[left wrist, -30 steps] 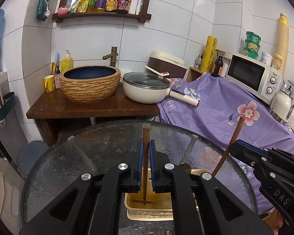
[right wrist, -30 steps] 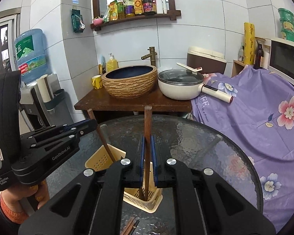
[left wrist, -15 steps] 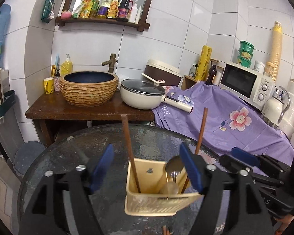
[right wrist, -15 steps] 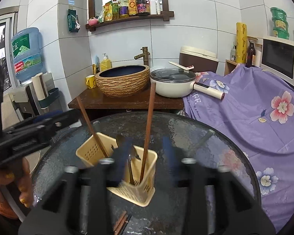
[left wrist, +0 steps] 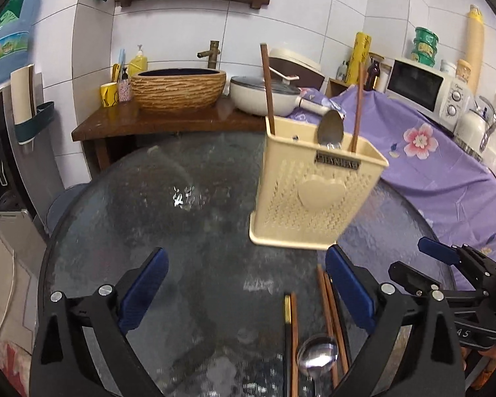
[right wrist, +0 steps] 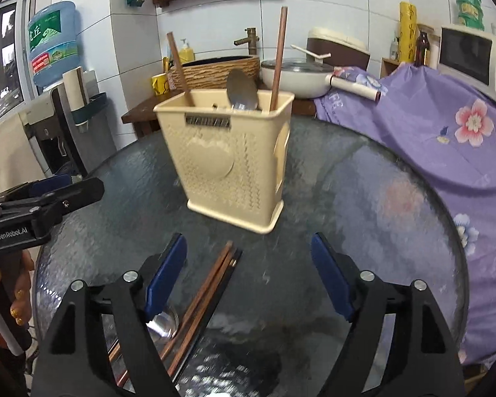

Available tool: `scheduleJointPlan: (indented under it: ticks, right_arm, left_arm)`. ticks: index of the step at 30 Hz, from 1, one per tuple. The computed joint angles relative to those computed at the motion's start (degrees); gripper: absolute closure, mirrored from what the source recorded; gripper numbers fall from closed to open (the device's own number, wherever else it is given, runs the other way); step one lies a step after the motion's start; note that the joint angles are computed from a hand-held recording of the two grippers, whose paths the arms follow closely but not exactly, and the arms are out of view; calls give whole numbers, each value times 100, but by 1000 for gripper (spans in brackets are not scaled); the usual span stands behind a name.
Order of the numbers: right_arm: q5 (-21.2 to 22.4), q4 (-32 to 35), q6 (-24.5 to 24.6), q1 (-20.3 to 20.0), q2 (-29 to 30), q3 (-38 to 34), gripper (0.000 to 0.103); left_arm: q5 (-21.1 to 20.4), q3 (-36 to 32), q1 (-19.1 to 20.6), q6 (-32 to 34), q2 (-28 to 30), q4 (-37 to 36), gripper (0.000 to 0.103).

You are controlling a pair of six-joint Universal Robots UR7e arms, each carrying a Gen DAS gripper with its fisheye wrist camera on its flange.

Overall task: Organize utensils
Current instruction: 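Open both grippers to release the chopsticks and withdraw from the basket, then lower both grippers toward the black gold-tipped chopsticks on the glass table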

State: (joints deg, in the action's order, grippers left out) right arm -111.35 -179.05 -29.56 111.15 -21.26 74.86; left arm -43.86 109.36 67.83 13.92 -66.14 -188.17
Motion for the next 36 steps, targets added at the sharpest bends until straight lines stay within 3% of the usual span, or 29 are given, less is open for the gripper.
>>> scheduleJointPlan:
  ticks: [3, 7, 18, 27, 32, 36]
  right_arm:
    - [23, 96, 313, -69, -132, 305, 26]
    - [-282, -112, 375, -81, -130, 538, 26]
    - [-462, -76, 541, -118, -169, 893, 26]
    - [-560, 215, 783, -167, -181, 986, 25]
    - [-546, 265, 792, -172, -211, 1045, 25]
    - [-559, 253, 709, -144, -168, 1024, 25]
  left_arm:
    - [98, 281, -41, -37, -83, -17, 9]
    - [118, 493, 9, -348, -215, 273, 10]
    - [111, 868, 78, -842, -352, 380, 16]
    - [45, 1121, 163, -1162, -427, 480, 31]
    - [-92, 1203, 184, -1306, -471, 663, 45]
    - [-170, 1203, 165, -1303, -455, 825, 49]
